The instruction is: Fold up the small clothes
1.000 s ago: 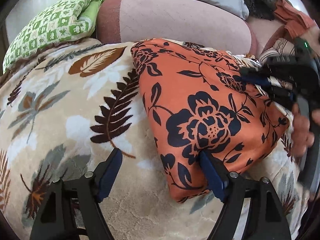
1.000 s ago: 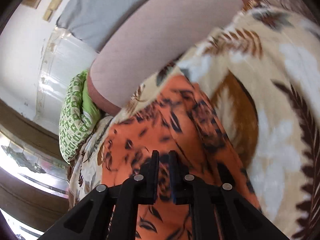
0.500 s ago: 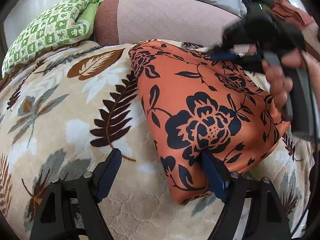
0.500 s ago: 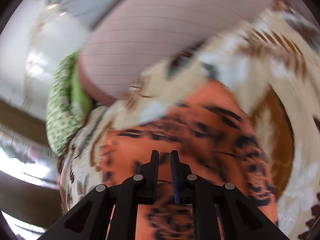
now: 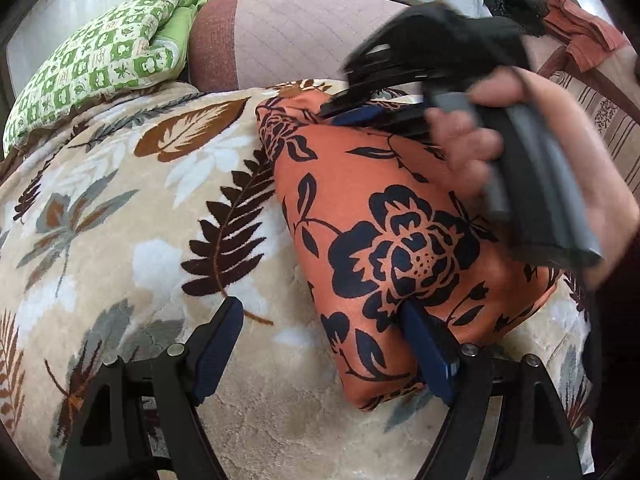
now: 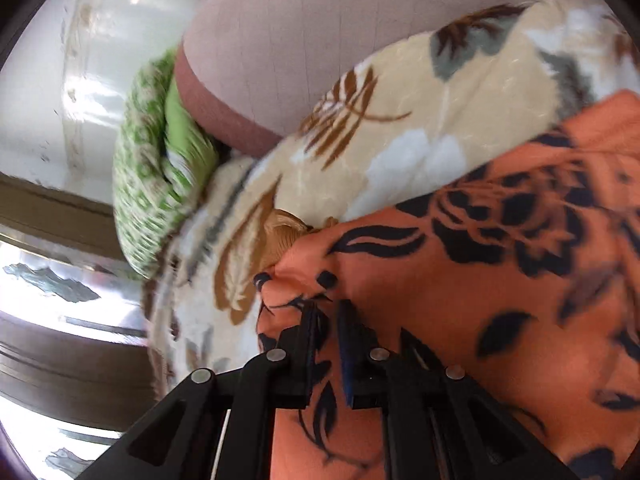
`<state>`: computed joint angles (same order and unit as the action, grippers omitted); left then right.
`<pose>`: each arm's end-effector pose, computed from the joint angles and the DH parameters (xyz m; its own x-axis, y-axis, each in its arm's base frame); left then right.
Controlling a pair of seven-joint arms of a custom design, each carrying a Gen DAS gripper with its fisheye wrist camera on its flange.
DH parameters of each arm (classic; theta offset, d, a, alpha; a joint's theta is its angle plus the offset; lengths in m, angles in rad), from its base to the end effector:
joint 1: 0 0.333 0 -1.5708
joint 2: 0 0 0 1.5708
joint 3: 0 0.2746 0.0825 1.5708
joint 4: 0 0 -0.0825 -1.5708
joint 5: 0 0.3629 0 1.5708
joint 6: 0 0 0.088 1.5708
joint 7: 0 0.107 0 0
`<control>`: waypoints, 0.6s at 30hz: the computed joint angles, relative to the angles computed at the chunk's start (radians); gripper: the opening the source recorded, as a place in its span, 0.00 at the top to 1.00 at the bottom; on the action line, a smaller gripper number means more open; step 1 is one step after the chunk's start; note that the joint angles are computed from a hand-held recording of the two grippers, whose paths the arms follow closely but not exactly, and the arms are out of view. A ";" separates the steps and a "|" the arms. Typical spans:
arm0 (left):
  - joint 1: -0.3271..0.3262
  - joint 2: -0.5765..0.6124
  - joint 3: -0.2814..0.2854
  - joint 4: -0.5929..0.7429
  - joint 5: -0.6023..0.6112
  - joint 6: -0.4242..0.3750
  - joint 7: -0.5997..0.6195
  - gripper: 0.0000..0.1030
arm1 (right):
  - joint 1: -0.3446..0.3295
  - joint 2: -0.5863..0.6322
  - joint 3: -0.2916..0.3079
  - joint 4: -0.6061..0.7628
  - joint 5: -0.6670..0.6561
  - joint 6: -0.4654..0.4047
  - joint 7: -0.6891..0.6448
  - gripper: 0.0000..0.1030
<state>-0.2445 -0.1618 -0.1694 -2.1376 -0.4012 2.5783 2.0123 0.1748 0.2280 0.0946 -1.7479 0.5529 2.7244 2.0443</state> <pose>0.4922 -0.2128 0.5095 -0.5752 -0.8139 0.0827 -0.6777 0.4174 -0.6054 0.6267 0.1477 0.4912 -0.3375 -0.6353 -0.6946 -0.7082 0.6575 -0.2572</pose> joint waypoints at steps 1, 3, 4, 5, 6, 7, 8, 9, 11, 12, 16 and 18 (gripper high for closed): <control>0.000 -0.001 -0.001 -0.001 0.003 0.001 -0.002 0.20 | 0.007 -0.039 -0.009 -0.047 -0.022 0.017 0.019 0.86; 0.000 -0.004 -0.002 -0.005 0.010 0.007 -0.004 0.20 | 0.013 -0.125 -0.017 -0.146 -0.032 0.051 0.030 0.86; 0.000 -0.006 -0.002 -0.007 0.012 0.009 -0.004 0.20 | 0.016 -0.175 -0.018 -0.202 -0.020 0.076 0.019 0.86; 0.000 -0.008 -0.002 -0.010 0.014 0.011 -0.005 0.20 | 0.024 -0.223 -0.024 -0.256 -0.041 0.101 0.036 0.86; -0.001 -0.010 -0.002 -0.012 0.016 0.012 -0.008 0.20 | 0.029 -0.282 -0.029 -0.321 -0.111 0.119 0.096 0.86; -0.001 -0.011 -0.002 -0.014 0.017 0.014 -0.011 0.20 | 0.023 -0.344 -0.029 -0.379 -0.202 0.117 0.178 0.86; -0.002 -0.013 -0.003 -0.017 0.020 0.016 -0.014 0.20 | 0.012 -0.391 -0.023 -0.427 -0.274 0.110 0.248 0.86; -0.002 -0.015 -0.004 -0.020 0.025 0.020 -0.017 0.20 | -0.010 -0.455 -0.008 -0.492 -0.354 0.098 0.334 0.86; -0.004 -0.022 -0.005 -0.031 0.035 0.031 -0.022 0.20 | -0.050 -0.527 0.024 -0.566 -0.466 0.066 0.458 0.88; -0.006 -0.024 -0.004 -0.033 0.036 0.033 -0.019 0.20 | -0.074 -0.571 0.042 -0.613 -0.527 0.033 0.536 0.88; -0.011 -0.025 -0.004 -0.040 0.048 0.030 -0.020 0.20 | -0.029 -0.631 0.013 -0.783 -0.470 0.229 0.579 0.88; -0.013 -0.023 0.000 -0.036 0.042 0.022 -0.014 0.20 | -0.065 -0.650 0.053 -0.774 -0.522 0.177 0.612 0.88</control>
<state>-0.2576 -0.1851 -0.1692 -2.1734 -0.3591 2.6005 1.9987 0.1093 -0.4225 0.1479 -2.5218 0.0314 2.9014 2.6559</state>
